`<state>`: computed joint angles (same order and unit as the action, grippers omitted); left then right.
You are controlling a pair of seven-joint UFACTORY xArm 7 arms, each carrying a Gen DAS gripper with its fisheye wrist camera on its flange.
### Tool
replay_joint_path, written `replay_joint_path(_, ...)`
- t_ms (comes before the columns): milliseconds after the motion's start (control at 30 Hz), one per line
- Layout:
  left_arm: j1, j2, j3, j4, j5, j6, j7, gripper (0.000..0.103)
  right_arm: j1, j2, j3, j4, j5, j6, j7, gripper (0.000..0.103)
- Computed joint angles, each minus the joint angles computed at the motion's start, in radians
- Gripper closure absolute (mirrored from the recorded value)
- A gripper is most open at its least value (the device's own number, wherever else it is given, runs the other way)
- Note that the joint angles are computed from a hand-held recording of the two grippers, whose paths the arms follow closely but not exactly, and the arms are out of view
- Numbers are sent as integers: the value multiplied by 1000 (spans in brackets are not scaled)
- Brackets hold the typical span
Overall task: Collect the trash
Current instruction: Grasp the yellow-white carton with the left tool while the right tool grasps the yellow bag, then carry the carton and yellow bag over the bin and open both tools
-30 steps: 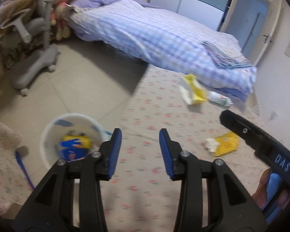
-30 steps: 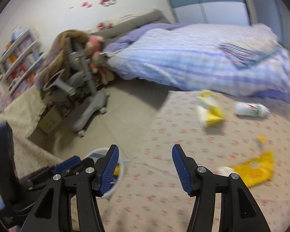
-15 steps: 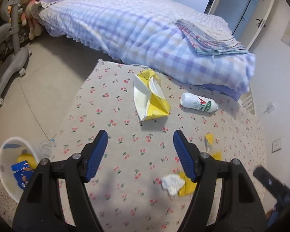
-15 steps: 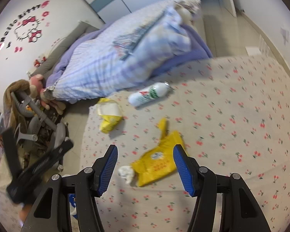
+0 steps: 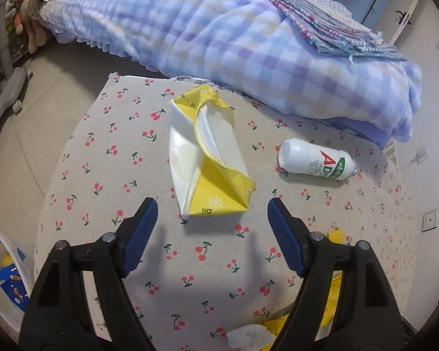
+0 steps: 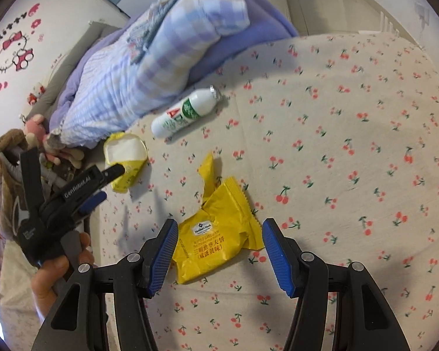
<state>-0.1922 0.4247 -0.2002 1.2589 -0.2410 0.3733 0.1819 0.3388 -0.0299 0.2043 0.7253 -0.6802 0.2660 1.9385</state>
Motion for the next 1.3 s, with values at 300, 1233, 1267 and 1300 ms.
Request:
replay_joint_path(300,3,22,3,-3,64,-40,10,54,49,94,-39,60,60,29,-79,42)
replay_joint_path(1233,154,-177,-110,-173,-337,-44,482,54,115,41,-14,163,-41,398,-95,90)
replay_joint_path(1267,155,-193,-107,-183,-366,-37,511,54,113,29,-7,160,-46,413,-85,90)
replay_joint_path(1300,158,-211,-104,-195,-397,-26,542,54,111,21,-1,158,-53,427,-75,90)
